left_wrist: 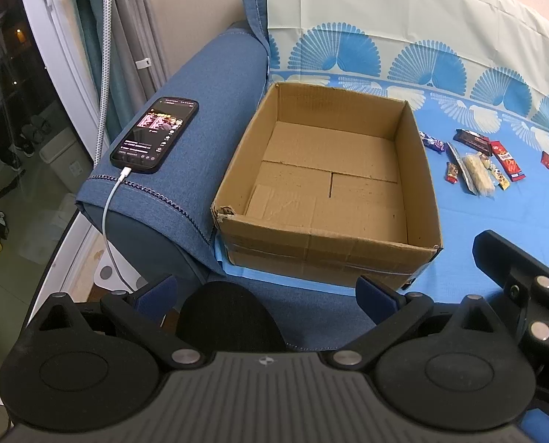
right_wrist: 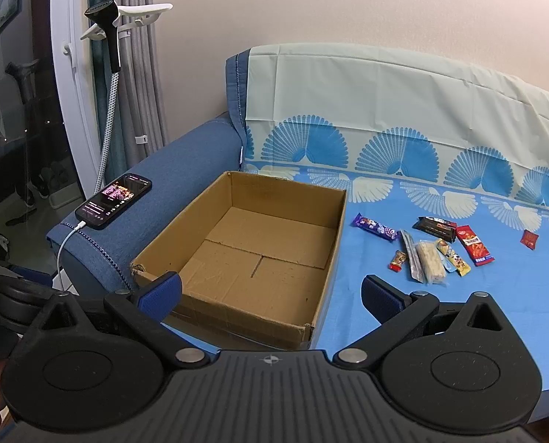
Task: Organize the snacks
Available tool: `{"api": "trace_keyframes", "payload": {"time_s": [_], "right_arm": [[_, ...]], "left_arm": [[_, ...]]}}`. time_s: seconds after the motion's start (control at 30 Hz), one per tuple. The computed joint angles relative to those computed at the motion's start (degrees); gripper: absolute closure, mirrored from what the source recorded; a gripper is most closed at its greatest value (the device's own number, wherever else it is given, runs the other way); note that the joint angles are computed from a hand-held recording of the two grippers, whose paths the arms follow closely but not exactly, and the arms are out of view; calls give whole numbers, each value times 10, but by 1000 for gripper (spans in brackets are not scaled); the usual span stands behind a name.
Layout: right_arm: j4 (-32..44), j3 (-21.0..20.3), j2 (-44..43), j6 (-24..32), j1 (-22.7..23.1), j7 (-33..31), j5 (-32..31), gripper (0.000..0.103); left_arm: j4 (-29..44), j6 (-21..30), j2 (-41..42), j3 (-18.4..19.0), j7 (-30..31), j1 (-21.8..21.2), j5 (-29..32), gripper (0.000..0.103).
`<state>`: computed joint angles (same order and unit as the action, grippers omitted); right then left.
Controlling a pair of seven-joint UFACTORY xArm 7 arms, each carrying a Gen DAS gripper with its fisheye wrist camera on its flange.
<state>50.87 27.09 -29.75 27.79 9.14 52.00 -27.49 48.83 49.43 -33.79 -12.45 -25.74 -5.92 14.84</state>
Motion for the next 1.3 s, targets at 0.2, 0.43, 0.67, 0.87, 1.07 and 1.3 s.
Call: {"api": "trace_keyframes", "payload": {"time_s": [0.2,0.43,0.67,0.87,1.07,1.3], "right_arm": [[15,-14,12,31,19,-23,19,0],[3,-17,9,12,14,-9,12,0],[-8,-29,0,20,8,-4,22,0],[-37,-36,-26,13,-17,11,17,0],[-87,-68,-65,-11,-39,14,43,0],[-149,-104,-114,-18,-112,21,62,0]], "left_arm": [[3,3,5,-1,0,1,3,0],[10,10,17,-3,-1,0,10,0],[27,21,39,-11,-2,-5,21,0],[57,40,74,-24,-12,-14,41,0],[115,59,139,-25,0,-48,35,0],[252,78,275,-27,2,-104,31,0]]}}
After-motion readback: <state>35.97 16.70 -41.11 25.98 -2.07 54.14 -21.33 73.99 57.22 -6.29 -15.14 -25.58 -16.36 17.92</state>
